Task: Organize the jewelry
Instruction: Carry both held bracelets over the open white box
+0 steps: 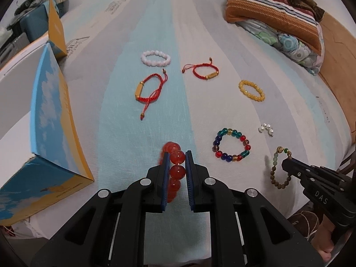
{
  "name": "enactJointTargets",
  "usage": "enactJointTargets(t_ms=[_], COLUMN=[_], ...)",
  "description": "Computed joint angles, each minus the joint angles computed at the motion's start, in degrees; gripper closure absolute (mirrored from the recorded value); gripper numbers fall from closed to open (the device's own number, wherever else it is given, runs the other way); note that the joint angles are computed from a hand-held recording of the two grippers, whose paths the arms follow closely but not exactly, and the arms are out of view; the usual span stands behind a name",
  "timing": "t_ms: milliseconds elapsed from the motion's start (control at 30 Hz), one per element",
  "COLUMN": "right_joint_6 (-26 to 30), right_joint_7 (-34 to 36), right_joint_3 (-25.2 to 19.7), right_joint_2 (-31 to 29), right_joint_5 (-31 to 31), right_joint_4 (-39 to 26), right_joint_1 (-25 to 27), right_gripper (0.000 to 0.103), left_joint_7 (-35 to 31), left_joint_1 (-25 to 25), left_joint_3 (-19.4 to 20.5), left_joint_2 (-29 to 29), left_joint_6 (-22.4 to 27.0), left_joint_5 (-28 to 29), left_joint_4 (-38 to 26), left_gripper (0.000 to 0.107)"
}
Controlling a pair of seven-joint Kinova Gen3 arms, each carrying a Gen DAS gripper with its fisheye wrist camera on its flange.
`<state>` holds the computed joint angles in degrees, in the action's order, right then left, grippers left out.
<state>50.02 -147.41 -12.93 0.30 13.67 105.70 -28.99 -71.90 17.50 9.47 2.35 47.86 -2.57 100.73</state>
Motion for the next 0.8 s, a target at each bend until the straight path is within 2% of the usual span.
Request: enactJointTargets(t_ms=[600,800], right_joint_6=[9.3,12.6], right_joint_7=[-1.5,-0.6], right_joint_3=[0.2,0.5], right_joint_2=[2.4,3.8], right_joint_5=[3.0,3.8], right_joint_4=[-8.8,-13.6], right_joint_1=[-1.8,-2.9], right_gripper=[0.096,0.096], left_joint_7=[-0.3,-2.7], left_joint_1=[-0.5,-1.9], left_joint_3=[0.2,-0.5], left_joint_2=[-2.6,-3.1], left_joint_6=[5.4,7.7], left_joint_5=[-1.2,-0.2], left_joint_4=[-5.2,-8.1], left_gripper=[0.094,0.094])
